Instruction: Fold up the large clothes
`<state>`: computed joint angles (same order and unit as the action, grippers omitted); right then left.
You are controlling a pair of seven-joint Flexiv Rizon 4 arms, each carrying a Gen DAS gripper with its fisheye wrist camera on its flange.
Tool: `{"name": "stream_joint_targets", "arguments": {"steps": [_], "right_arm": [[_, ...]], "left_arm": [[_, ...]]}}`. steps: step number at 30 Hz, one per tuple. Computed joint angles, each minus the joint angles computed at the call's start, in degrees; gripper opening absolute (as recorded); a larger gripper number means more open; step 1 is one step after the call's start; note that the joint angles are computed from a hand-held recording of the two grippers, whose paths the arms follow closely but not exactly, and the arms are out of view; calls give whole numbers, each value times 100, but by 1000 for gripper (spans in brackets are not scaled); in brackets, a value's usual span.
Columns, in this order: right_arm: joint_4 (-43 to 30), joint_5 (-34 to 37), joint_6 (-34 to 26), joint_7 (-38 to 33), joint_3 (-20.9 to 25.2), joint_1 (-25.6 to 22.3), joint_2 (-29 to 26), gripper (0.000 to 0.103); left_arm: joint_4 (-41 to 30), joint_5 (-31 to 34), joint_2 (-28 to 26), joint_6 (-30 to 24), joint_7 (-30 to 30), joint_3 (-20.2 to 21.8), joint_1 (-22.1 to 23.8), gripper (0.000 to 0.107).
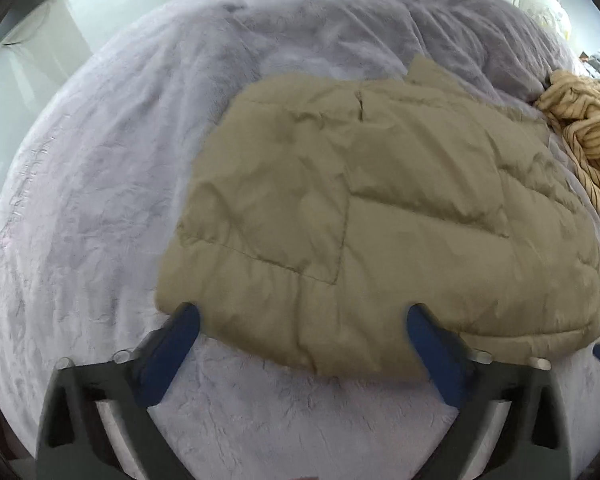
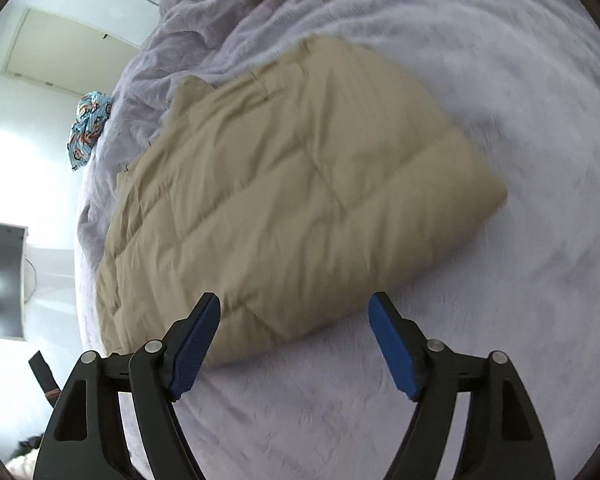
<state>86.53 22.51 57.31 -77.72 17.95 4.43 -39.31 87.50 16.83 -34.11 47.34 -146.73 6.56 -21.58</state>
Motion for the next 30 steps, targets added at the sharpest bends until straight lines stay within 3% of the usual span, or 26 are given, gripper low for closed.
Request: {"name": "stream_joint_targets", "arguments": {"steps": [10,11,12,13,23,26,28,30], "right_arm": [[40,429,-108,158,126,-94,-88,85],[50,443,-75,179,118,-79,-91,88],[39,485,-61,165,146,-95,-111,101],[34,539,-19,141,176,-115,-123,103],[14,1067,217,-147,410,-312,-260,103],[84,1257,425,-210,473,-392,-287,103],[-40,1330,178,-265,573,-530,-383,103],[-213,1581,-88,-436,745,-736,-522,103]], "left_arm": [[64,-34,64,46,130,-62,9,103],[87,-57,70,67,128,-70,18,103],[113,-94,74,85,131,-83,34,103],[131,-108,76,96,128,-83,36,103],[219,-53,104,-76,-103,21,-43,103],[753,-397,225,487,-258,-141,229,103],[1182,-788,273,1111,-164,-325,475,103],[1844,-1392,306,2304,16,-652,820,103]]}}
